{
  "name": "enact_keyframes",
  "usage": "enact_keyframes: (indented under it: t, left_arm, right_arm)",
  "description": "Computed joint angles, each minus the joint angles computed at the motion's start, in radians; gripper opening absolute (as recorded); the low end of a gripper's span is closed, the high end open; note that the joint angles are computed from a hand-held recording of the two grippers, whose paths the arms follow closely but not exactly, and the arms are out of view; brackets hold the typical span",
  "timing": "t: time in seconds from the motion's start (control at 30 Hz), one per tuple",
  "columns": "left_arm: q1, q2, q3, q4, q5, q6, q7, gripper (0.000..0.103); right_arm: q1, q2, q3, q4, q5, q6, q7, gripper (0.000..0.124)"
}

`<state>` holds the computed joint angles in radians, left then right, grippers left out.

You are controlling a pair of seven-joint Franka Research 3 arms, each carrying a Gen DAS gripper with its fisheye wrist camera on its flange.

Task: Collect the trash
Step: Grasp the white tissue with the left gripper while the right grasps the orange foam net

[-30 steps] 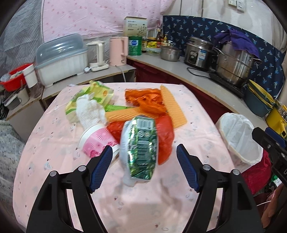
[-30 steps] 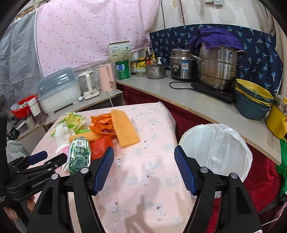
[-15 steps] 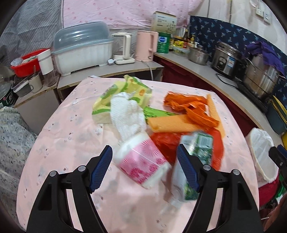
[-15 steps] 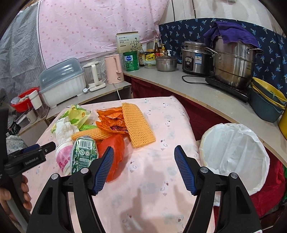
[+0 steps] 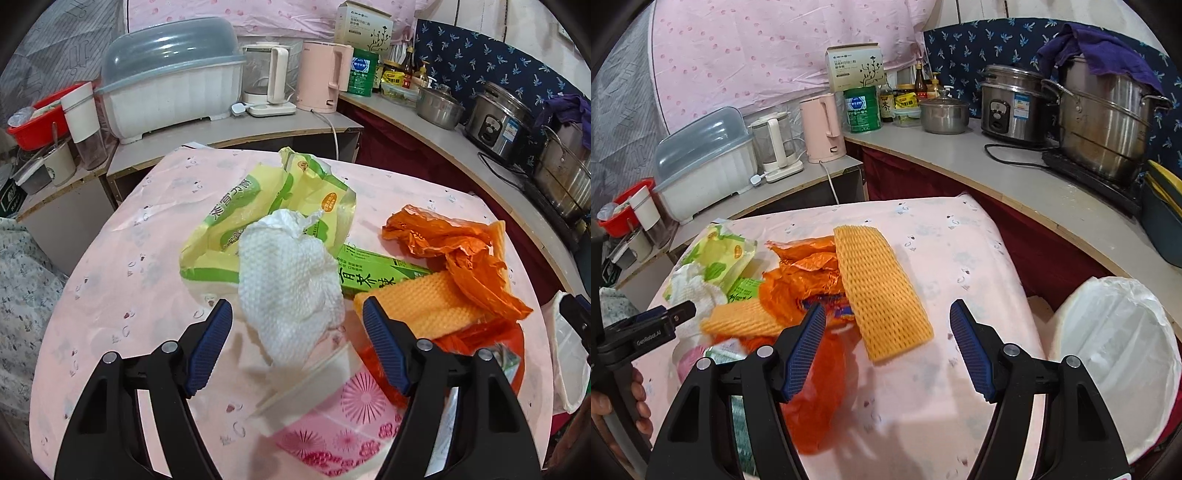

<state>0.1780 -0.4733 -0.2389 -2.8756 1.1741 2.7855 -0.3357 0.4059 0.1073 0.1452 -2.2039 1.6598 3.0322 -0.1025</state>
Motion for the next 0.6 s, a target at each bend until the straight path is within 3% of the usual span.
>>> enact_keyframes:
  t: [0.13,0.2,0.37,0.5,0.6]
  left_arm:
    - [0.021,0.055,0.011,0.028,0.044,0.028,-0.02,0.053]
    - [0.021,0.08,0.019,0.04,0.057,0.033,-0.024,0.037]
    - [0.015,0.111,0.038,0.055,0.095,0.051,-0.051,0.008]
    - [-0.001,0.111,0.041,0.062,0.112,0.041,-0.065,0.005]
    - [-0.018,0.099,0.041,0.061,0.105,0.032,-0.067,0.004]
  right_arm:
    - [0.005,0.082,0.011,0.068,-0.084,0.013,0.088,0.067]
    - [0.004,0.122,0.022,0.099,-0.13,0.028,0.13,0.067]
    - [-0.007,0.208,0.048,0.152,-0.3,0.061,0.278,0.067]
    - [-0.018,0.246,0.054,0.163,-0.419,0.065,0.389,0.061]
    - [-0.034,0.256,0.06,0.157,-0.493,0.049,0.454,0.041]
